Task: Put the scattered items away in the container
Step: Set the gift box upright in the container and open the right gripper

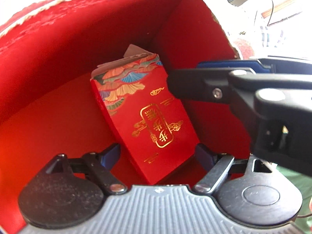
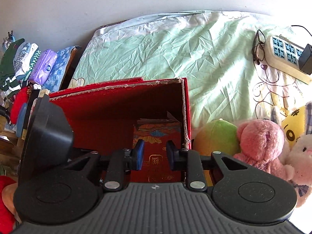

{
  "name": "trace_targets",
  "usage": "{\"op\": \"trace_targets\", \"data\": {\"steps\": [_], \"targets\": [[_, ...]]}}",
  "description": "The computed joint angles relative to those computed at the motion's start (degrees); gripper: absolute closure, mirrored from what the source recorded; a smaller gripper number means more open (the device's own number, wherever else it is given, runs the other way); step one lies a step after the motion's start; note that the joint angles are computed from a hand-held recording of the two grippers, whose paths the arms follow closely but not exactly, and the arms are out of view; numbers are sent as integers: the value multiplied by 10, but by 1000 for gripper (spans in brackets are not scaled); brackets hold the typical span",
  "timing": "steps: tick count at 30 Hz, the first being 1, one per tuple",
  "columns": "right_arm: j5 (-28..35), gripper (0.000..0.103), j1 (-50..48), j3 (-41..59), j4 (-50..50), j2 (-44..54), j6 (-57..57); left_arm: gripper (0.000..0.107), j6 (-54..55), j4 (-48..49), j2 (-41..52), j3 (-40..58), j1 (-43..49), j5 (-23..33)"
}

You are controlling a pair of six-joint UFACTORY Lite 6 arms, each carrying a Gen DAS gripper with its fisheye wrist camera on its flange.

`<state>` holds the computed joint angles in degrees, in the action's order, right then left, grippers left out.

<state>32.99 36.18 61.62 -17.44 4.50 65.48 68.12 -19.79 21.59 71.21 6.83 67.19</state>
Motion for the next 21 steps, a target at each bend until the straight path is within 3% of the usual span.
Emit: {"op": "trace_targets", "data": {"steps": [21], "targets": [[3,83,-5,6,9,8,-22,23,-18,-11,-41,-38,8,2]]}}
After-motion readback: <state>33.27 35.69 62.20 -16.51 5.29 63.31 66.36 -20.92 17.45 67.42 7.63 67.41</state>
